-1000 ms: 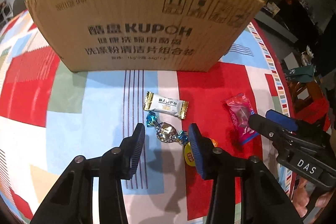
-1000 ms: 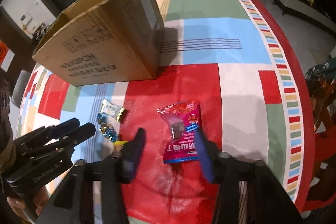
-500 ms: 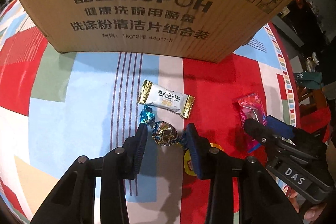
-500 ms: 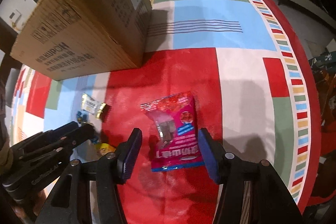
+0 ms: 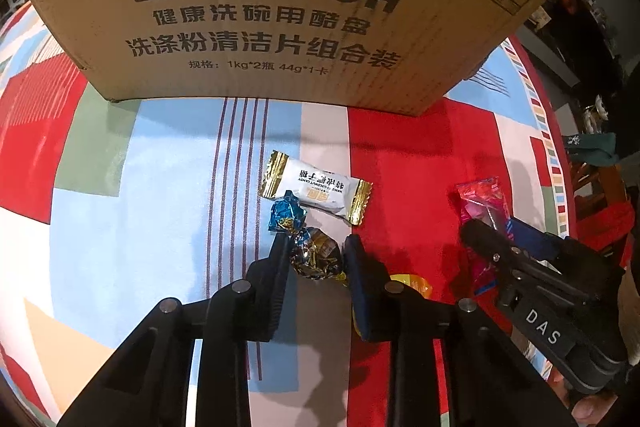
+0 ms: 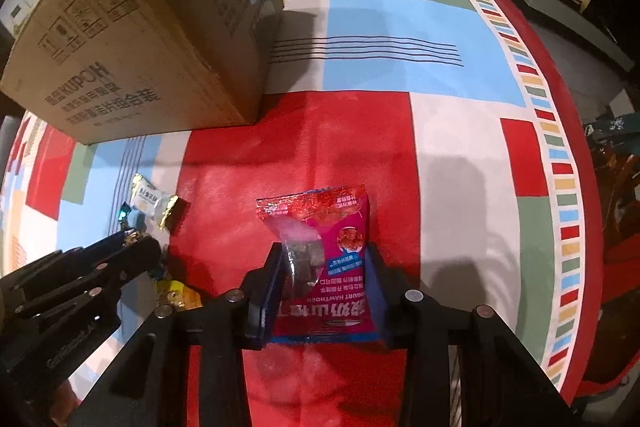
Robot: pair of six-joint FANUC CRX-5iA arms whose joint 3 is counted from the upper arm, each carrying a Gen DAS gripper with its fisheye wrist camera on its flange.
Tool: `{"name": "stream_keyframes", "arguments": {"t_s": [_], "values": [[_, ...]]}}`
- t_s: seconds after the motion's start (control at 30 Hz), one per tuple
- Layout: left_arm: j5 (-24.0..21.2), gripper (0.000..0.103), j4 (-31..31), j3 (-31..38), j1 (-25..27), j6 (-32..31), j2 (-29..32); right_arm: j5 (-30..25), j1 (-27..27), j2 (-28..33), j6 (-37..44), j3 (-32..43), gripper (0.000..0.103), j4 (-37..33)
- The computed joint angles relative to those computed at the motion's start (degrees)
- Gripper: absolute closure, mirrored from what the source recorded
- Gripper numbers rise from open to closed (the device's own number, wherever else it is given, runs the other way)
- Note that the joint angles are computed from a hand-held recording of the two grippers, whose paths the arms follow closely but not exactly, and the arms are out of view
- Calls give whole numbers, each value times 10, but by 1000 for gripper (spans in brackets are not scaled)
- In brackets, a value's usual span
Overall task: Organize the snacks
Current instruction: 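Grasp the blue-gold wrapped candy with the left tool while the right tool grasps the pink hawthorn bag, then carry the blue candy with the left tool while the right tool carries the pink bag over the box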
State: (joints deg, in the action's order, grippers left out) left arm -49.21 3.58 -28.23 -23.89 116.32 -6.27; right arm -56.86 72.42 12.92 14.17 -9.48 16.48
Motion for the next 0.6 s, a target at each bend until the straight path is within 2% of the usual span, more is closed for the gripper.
{"name": "stream_keyframes", "arguments": {"t_s": [0.37, 0.6], "values": [[-13, 75, -24, -3, -5, -15, -44, -31, 41, -21, -35, -1, 65, 49], [-27, 75, -62, -1, -18, -1, -91, -53, 66, -33, -54, 7, 65, 88]]}}
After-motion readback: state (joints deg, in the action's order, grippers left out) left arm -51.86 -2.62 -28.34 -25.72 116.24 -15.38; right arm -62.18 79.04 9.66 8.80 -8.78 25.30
